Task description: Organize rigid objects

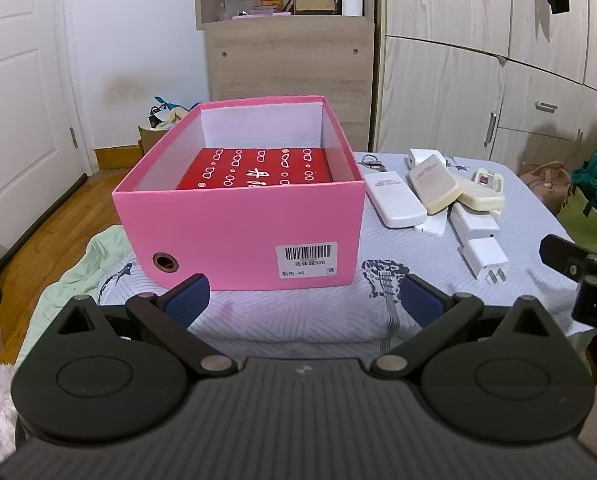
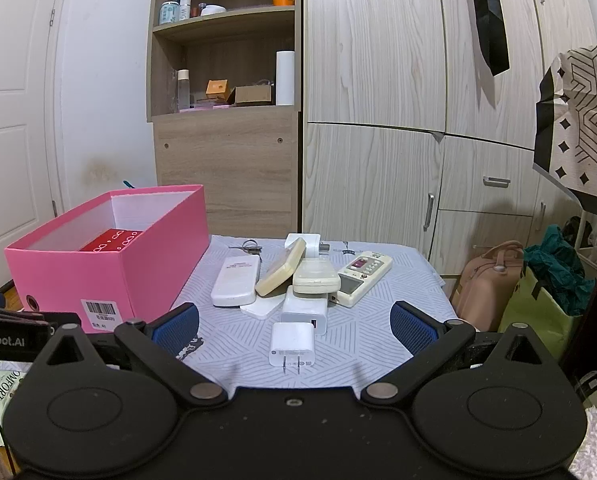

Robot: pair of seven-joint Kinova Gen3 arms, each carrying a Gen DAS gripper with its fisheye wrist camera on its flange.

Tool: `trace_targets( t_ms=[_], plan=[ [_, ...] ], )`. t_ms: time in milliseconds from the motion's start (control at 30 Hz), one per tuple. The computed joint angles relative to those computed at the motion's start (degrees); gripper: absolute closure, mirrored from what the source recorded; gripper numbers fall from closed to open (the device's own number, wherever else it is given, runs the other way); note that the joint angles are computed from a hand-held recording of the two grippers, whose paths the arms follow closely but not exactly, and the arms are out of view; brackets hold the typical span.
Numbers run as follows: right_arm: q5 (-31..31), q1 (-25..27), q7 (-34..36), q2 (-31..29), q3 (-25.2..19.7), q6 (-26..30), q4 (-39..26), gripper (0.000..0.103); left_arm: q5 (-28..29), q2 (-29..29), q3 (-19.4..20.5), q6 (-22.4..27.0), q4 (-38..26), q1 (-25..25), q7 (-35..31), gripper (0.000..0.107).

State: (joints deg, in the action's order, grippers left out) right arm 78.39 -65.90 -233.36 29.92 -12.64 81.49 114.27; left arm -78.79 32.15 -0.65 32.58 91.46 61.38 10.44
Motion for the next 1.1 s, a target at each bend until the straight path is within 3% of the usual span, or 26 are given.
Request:
trace_targets(
  t_ms=[833, 1100],
  plan=[
    [-0.27, -0.07, 0.20, 0.07, 0.00, -0.09, -0.09, 0.000, 5.84, -0.40, -1.69, -4.03, -0.67, 0.00, -5.96, 0.004],
    [-0.37, -0.01, 0.28, 0.11, 0.00, -0.35, -0.01, 0.000, 17.84, -0.22, -0.09, -4.65, -3.23, -2.43, -16.97, 0.004]
  ],
)
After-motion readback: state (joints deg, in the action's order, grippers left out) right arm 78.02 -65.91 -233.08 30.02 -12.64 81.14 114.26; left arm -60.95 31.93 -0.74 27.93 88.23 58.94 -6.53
